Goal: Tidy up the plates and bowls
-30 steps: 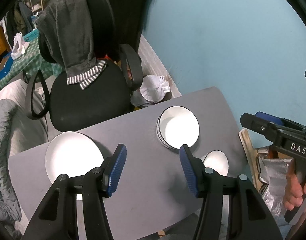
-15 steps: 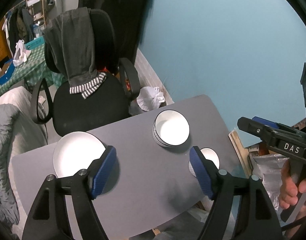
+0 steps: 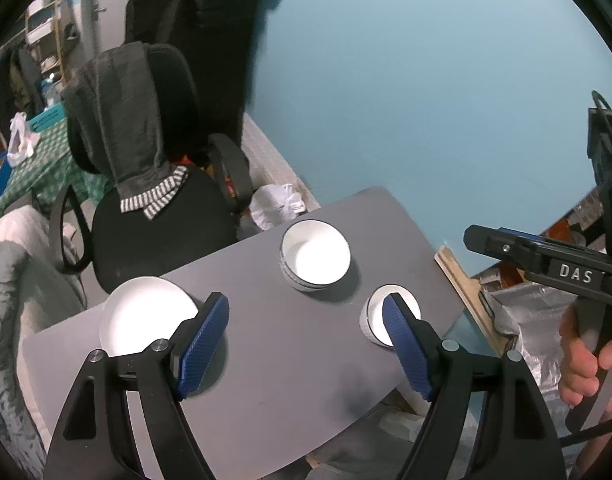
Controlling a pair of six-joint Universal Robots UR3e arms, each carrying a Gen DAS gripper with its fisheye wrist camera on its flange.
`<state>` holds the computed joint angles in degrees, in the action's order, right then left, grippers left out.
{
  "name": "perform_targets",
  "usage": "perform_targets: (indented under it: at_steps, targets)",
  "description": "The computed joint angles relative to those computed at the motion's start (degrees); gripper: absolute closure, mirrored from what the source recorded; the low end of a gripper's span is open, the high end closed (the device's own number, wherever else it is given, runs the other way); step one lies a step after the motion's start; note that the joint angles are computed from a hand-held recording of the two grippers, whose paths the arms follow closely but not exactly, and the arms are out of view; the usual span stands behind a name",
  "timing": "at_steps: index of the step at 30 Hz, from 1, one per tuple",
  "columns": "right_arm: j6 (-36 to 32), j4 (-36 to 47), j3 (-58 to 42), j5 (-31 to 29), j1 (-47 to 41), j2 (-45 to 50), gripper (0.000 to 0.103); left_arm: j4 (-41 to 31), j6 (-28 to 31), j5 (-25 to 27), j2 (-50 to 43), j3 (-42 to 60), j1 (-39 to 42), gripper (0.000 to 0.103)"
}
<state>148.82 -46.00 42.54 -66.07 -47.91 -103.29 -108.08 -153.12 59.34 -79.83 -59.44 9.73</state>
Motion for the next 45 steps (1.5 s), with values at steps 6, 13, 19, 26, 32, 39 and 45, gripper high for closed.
perform_targets:
  at_steps: [6,13,19,26,32,39,45]
  targets:
    - [-3.8,4.1,-0.3,0.5,-6.6,-2.4,0.033,0.3,1.5,0.3,-0.8,1.1,-3.2,0.023]
    - [-9.7,10.4,-2.4,1.1,-16.0,-4.4,0.033,2.3,0.8,1.3,-3.8,2.3,-8.6,0.023]
    - [-13.6,13.1,-1.6,1.1,-23.2,-5.8,0.033,3.9,-0.4,2.9,-8.8,5.5,-14.4,0.023]
    - [-18.2,14.0,1.9,0.0,-31.5,-7.7,0.033,5.6,-2.0,5.3,-14.9,9.7,-20.7,0.023]
    - [-20.9,12.9,6.2,-1.2,-37.0,-8.8,0.033,6.7,-2.5,7.6,-20.0,12.8,-25.3,0.023]
    - [-20.0,6.8,14.7,-3.1,-37.3,-10.4,0.033,10.0,-3.7,10.5,-24.4,12.6,-30.0,0.023]
    - [-18.2,-0.1,25.7,-4.4,-35.5,-12.1,0.033,14.7,-5.0,12.4,-25.5,7.5,-32.5,0.023]
